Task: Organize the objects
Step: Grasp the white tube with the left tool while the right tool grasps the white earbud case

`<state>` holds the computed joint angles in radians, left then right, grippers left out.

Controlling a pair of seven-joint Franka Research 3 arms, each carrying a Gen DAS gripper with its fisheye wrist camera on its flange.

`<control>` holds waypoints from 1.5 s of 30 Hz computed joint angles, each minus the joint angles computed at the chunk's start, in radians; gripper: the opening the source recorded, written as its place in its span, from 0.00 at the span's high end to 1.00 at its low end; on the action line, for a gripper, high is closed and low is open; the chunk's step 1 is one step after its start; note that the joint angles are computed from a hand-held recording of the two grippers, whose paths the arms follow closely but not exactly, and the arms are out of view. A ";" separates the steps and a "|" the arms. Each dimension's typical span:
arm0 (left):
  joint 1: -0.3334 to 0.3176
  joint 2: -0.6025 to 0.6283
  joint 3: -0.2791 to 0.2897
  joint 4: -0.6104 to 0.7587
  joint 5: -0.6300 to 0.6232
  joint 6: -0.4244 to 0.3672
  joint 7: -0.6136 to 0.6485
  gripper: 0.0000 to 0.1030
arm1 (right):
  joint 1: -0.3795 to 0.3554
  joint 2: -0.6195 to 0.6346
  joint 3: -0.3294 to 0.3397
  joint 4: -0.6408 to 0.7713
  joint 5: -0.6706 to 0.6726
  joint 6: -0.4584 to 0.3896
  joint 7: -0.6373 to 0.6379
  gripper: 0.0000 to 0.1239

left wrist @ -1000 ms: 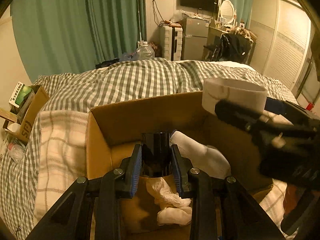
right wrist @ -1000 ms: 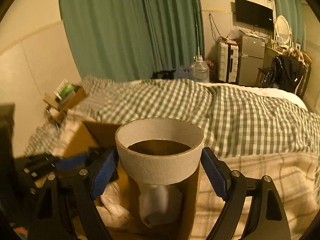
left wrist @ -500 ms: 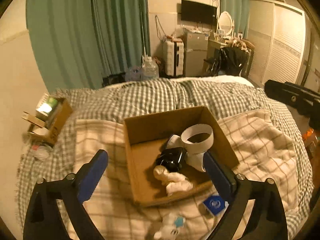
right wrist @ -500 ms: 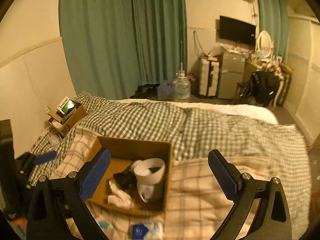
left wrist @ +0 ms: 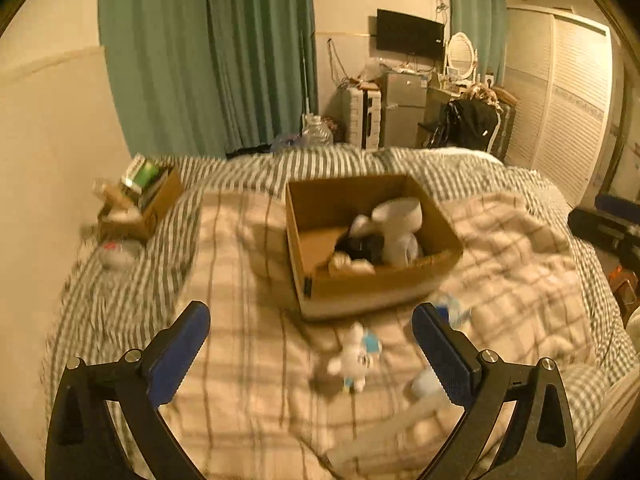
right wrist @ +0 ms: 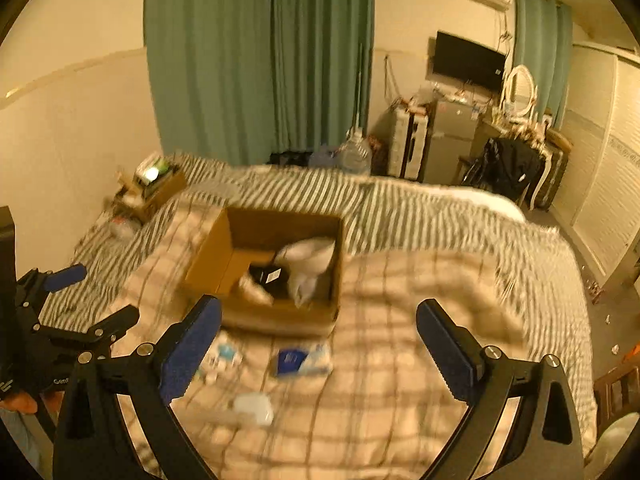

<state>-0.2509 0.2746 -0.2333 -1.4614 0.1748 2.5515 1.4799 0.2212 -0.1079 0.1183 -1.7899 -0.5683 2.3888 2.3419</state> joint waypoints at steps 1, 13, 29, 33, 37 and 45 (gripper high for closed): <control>0.004 -0.025 -0.001 -0.059 -0.005 0.030 -0.006 0.00 | 0.002 -0.006 0.002 -0.026 -0.001 0.007 0.010 0.21; 0.002 -0.046 -0.018 -0.287 0.010 0.096 -0.037 0.00 | 0.026 0.049 -0.005 -0.142 0.007 -0.079 0.090 0.21; 0.060 0.090 -0.107 -0.135 -0.311 -0.132 0.242 0.60 | 0.042 0.075 -0.031 -0.131 0.051 -0.075 0.092 0.21; 0.082 0.086 -0.104 -0.131 -0.414 -0.135 0.242 0.80 | 0.045 0.065 -0.029 -0.148 0.012 -0.031 0.122 0.21; 0.077 0.032 -0.081 -0.185 -0.416 -0.064 0.221 0.85 | 0.049 0.067 -0.023 -0.152 -0.009 0.007 0.117 0.21; 0.064 0.008 -0.024 -0.196 -0.293 -0.002 0.120 0.87 | 0.090 0.173 -0.026 -0.069 0.073 0.040 -0.018 0.21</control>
